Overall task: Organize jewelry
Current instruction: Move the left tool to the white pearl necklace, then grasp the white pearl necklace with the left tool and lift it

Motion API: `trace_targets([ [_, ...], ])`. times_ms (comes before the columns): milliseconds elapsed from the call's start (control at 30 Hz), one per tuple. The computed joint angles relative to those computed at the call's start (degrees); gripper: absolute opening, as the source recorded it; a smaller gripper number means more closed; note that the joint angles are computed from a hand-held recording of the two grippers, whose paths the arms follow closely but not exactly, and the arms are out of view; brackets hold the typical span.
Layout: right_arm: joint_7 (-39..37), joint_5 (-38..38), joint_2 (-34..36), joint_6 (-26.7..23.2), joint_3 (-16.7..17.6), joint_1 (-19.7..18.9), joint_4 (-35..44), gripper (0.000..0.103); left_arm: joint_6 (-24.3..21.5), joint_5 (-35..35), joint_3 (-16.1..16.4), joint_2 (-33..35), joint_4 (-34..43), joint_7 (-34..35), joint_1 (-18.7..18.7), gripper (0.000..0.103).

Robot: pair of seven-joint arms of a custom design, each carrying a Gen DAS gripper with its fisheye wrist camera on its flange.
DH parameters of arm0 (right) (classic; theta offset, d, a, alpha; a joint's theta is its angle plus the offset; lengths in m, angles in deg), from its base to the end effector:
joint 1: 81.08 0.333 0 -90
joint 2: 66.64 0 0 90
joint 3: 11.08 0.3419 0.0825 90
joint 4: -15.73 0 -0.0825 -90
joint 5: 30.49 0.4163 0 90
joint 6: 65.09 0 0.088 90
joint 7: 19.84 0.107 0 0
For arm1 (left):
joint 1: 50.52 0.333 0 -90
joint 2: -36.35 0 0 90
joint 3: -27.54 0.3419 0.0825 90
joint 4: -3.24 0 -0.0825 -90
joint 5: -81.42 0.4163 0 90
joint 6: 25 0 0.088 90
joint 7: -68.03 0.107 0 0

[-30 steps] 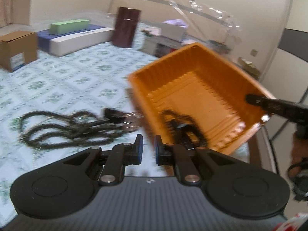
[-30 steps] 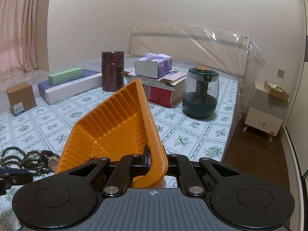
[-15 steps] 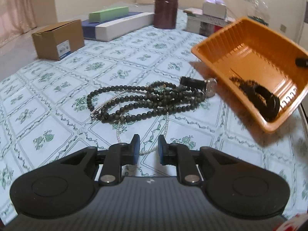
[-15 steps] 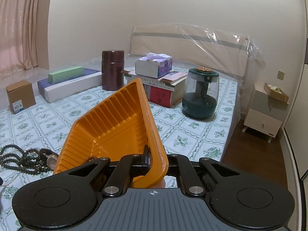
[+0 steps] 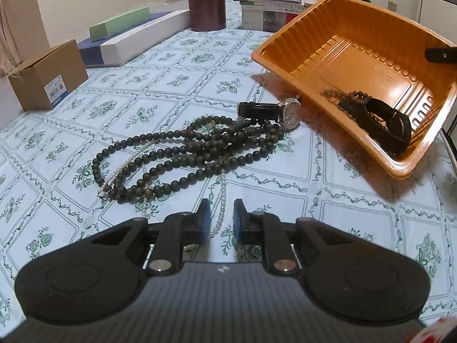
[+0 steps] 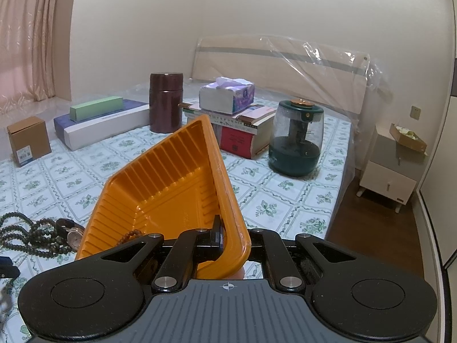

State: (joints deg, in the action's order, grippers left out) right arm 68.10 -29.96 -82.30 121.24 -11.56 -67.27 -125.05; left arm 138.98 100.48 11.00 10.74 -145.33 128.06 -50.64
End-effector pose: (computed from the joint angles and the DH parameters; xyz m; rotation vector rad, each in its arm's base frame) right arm 0.4978 0.1167 0.5380 -1.7284 1.3318 -0.8128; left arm 0.4329 -0.1550 0.4834 -1.7099 1.8409 -0.6613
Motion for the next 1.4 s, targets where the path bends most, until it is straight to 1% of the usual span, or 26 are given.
trace_targets([
  [33, -0.01, 0.02, 0.0, 0.0, 0.0, 0.0, 0.0, 0.007, -0.1, -0.49, 0.47, 0.08, 0.05, 0.3, -0.46, 0.008],
  [67, -0.03, 0.03, 0.0, 0.0, 0.01, 0.0, 0.0, 0.007, -0.47, -0.79, 0.66, 0.07, 0.16, 0.56, -0.76, 0.002],
  [167, -0.01, 0.08, 0.0, 0.0, 0.1, -0.09, -0.01, 0.007, -1.19, -0.42, -0.03, -0.51, 0.13, -0.13, -0.51, 0.001],
  [233, -0.13, 0.11, 0.0, 0.02, -0.17, 0.2, 0.0, 0.007, -1.11, -1.59, 0.75, -1.11, -0.26, 0.04, -1.59, 0.001],
  [567, -0.21, 0.29, 0.0, 0.03, -0.26, 0.35, 0.03, 0.007, 2.07, -8.52, 2.19, -6.33, -2.07, -0.21, -5.75, 0.001],
  [667, -0.23, 0.3, 0.0, 0.03, -0.25, 0.35, 0.03, 0.007, 2.93, -10.02, 2.02, -7.48, -2.09, -0.39, -6.26, 0.001],
  [767, -0.25, 0.33, 0.02, 0.03, -0.33, 0.44, 0.06, 0.007, 4.62, -11.72, 2.73, -8.29, -1.96, -0.21, -6.93, 0.001],
  [1033, -0.12, 0.31, -0.18, -0.12, 0.02, 0.25, 0.09, 0.007, 7.98, -12.74, 2.95, -9.77, 0.47, 1.38, -4.93, 0.0],
  [1100, -0.12, 0.31, -0.18, -0.12, 0.02, 0.25, 0.09, 0.007, 8.66, -12.54, 2.75, -9.74, 1.5, 1.96, -3.98, 0.0],
  [1267, 0.17, 0.24, -0.28, -0.2, 0.7, -0.25, 0.18, 0.008, 10.89, -12.85, 3.27, -9.26, 3.6, 3.53, -3.17, 0.0],
  [1400, 0.27, 0.13, -0.3, -0.17, 0.76, -0.34, 0.15, 0.008, 11.51, -12.11, 2.86, -8.61, 5.73, 5.54, -1.86, 0.0],
])
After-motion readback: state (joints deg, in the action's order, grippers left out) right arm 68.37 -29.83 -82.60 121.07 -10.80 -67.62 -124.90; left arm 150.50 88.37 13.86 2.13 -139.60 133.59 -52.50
